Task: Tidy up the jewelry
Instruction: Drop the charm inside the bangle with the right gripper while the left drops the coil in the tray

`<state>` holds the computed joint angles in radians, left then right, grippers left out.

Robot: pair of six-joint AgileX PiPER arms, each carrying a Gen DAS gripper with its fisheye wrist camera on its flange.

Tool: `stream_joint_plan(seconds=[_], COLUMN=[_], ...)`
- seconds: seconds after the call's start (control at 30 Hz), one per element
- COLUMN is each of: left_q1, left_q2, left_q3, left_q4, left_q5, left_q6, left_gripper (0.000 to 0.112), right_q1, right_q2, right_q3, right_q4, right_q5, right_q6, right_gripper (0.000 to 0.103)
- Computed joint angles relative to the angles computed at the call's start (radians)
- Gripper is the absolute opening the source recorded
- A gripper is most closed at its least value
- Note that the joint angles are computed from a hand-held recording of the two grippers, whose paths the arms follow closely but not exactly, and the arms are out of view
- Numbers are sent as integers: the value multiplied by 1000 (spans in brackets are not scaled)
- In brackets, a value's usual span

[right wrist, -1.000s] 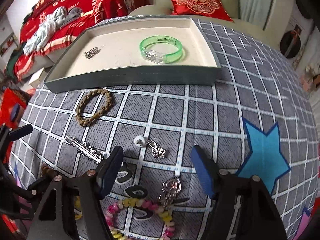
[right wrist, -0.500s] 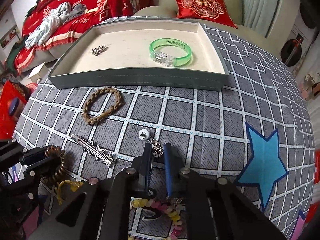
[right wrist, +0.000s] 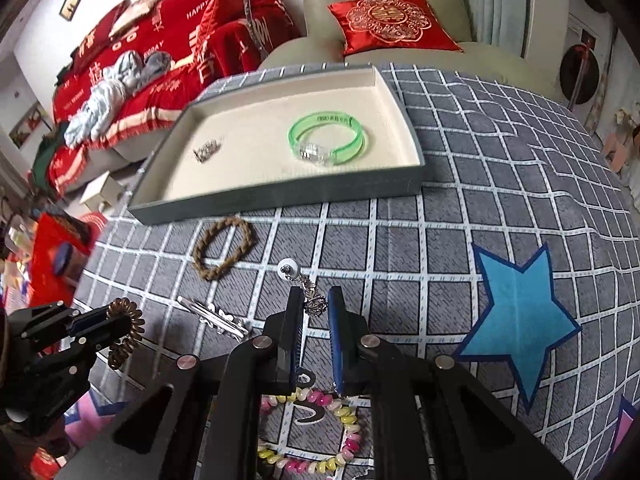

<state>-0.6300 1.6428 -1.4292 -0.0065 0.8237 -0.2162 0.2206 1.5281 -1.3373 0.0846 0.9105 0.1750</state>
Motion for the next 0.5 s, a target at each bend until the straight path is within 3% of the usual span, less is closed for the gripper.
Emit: stream_joint_plan(seconds=[0.3, 0.5], left_q1=[70, 88], left_q2=[26, 115], left_q3=[-131, -356], left_q4=[-13, 33], left_q5=[45, 134], left_q6=[-19, -48], left_gripper=[27, 27], right_q1=[-33, -56], right_q2=[33, 98], right_q3=[-118, -259], right_q4=[30, 55], right_q5=[38, 90], right_q6=[-18, -42], right_gripper=[13, 13])
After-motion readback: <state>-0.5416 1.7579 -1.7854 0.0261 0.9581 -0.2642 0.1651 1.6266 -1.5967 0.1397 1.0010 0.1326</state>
